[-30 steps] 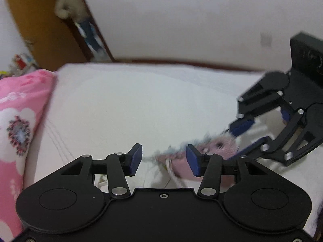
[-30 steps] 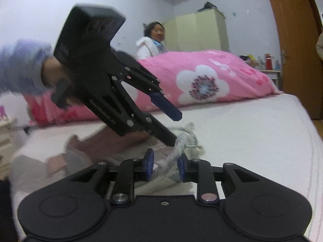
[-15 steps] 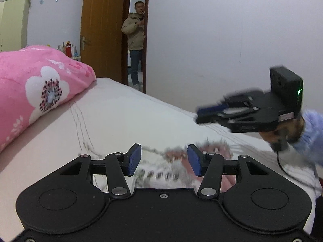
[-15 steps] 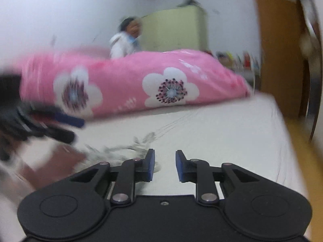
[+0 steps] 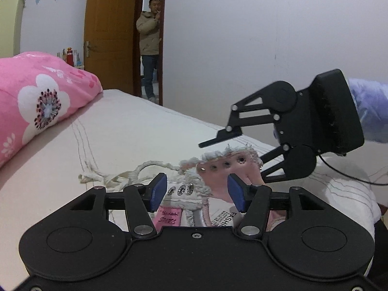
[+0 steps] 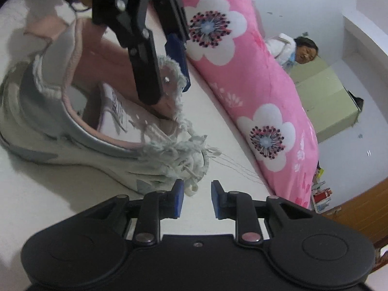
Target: Lace up shoes with both hands
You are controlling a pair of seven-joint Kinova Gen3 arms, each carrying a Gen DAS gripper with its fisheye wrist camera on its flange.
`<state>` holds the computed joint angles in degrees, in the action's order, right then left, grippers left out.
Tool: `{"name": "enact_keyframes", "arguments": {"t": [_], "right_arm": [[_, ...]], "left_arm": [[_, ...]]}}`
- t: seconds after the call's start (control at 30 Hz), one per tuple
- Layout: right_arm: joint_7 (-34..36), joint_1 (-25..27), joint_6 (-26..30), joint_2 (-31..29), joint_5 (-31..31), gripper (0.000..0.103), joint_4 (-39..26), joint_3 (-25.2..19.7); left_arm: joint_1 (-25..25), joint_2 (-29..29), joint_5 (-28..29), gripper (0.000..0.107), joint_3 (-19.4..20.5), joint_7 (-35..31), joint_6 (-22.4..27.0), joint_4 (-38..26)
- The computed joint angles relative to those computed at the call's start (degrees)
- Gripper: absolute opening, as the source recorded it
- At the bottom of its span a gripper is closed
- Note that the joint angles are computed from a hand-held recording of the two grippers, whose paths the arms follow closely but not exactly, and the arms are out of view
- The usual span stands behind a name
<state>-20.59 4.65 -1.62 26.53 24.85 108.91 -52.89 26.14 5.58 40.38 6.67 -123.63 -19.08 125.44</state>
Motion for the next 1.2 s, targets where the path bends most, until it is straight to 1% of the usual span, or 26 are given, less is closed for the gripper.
{"name": "enact_keyframes", "arguments": {"t": [0.03, 0.07, 0.1, 0.17, 0.2, 0.27, 0.33, 0.37, 0.4, 0.43, 0.5, 0.57, 0.6, 0.63, 0.67, 0.7, 0.77, 0.8, 0.87, 0.97, 1.03, 1.13, 1.17, 1.2], "right_arm": [[1.5, -1.6, 1.3, -0.7, 1.4, 0.021, -0.8, 1.3], [3.5, -2.2, 1.7, -0.5, 2.3, 0.022, -1.2, 1.6], [4.9, -3.1, 2.0, -0.8, 2.4, 0.022, -1.5, 2.2], [8.0, -7.1, 4.6, -1.6, 3.1, 0.022, -3.2, 5.2], [9.0, -8.2, 5.4, -1.9, 2.9, 0.022, -3.7, 6.0], [11.2, -10.4, 7.8, -3.4, 2.7, 0.021, -3.7, 7.6], [12.7, -13.5, 9.4, -4.5, 2.7, 0.021, -4.1, 10.5], [13.2, -15.4, 10.7, -5.0, 3.0, 0.019, -4.6, 12.2], [13.5, -17.0, 12.4, -5.3, 2.4, 0.016, -5.3, 13.5], [14.4, -19.3, 13.8, -5.8, 0.9, 0.01, -5.9, 15.8], [18.0, -23.2, 13.6, -6.7, -3.3, 0.007, -5.6, 20.4], [19.9, -24.2, 9.7, -7.6, -4.7, 0.004, -3.1, 22.6], [19.4, -23.8, 7.4, -7.8, -4.5, 0.004, -1.8, 22.6], [18.4, -22.6, 5.1, -7.7, -3.6, 0.003, -0.6, 21.8], [18.2, -20.3, 2.8, -7.5, -3.2, 0.002, 0.7, 20.0], [18.4, -19.0, 0.4, -7.4, -3.2, 0.002, 1.9, 19.2], [17.5, -18.1, -4.2, -6.8, -2.9, 0.002, 4.0, 19.3], [17.7, -17.0, -6.6, -6.5, -4.1, 0.002, 5.1, 18.6], [18.2, -15.1, -11.2, -5.3, -8.6, 0.002, 7.3, 16.8], [19.2, -10.9, -18.2, -3.1, -15.3, 0.002, 10.6, 12.5], [17.9, -9.0, -22.9, -2.0, -17.5, 0.002, 12.9, 10.7], [11.6, -9.6, -29.9, -2.2, -17.3, 0.002, 15.4, 13.3], [9.3, -9.4, -32.2, -2.2, -18.3, 0.002, 15.5, 13.9], [7.9, -10.3, -34.3, -2.3, -18.4, 0.002, 16.3, 15.3]], "left_arm": [[-0.1, -0.1, -0.4, 0.056, 0.2, 0.6, -0.1, 0.2], [-0.1, -0.1, -0.6, 0.056, 0.2, 0.9, -0.3, 0.4], [-0.1, -0.2, -0.7, 0.056, 0.3, 1.1, -0.6, 0.6], [-0.1, -0.6, -1.1, 0.058, 0.6, 1.8, -1.2, 1.3], [0.1, -0.9, -0.5, 0.058, 0.7, 1.4, -1.5, 1.7], [-0.2, -1.4, -1.1, 0.059, 1.2, 2.3, -1.8, 2.3], [-0.5, -1.7, -1.6, 0.061, 1.6, 3.2, -2.3, 3.1], [-0.4, -1.8, -1.4, 0.061, 1.9, 3.4, -2.8, 3.5], [-0.4, -1.7, -1.6, 0.062, 2.1, 3.9, -3.2, 3.7], [-0.6, -1.7, -2.1, 0.062, 2.3, 4.5, -3.4, 3.9], [-1.0, -1.9, -3.1, 0.064, 2.4, 5.7, -3.5, 4.2], [-1.3, -2.0, -4.3, 0.065, 2.6, 7.6, -3.6, 4.5], [-1.4, -2.1, -4.2, 0.065, 2.6, 7.7, -3.4, 4.5], [-1.3, -2.2, -3.8, 0.065, 2.6, 7.5, -3.2, 4.5], [-1.1, -2.2, -3.1, 0.065, 2.7, 6.9, -3.3, 4.4], [-0.8, -2.2, -1.9, 0.065, 2.7, 5.9, -3.3, 4.3], [-0.3, -2.4, 0.8, 0.065, 2.7, 3.6, -3.4, 4.1], [0.1, -2.8, 3.1, 0.065, 2.8, 1.8, -3.2, 3.9], [0.3, -2.9, 6.1, 0.065, 3.1, -0.6, -2.9, 3.5], [0.3, -3.1, 10.2, 0.065, 3.4, -4.0, -2.1, 2.7], [0.0, -3.2, 11.8, 0.065, 3.4, -5.4, -1.3, 2.3], [-0.6, -3.0, 11.6, 0.065, 3.4, -4.8, -0.4, 1.9], [-0.6, -3.0, 12.1, 0.065, 3.4, -5.0, -0.3, 1.7], [-0.4, -3.3, 13.5, 0.065, 3.4, -6.1, -0.2, 1.6]]}}
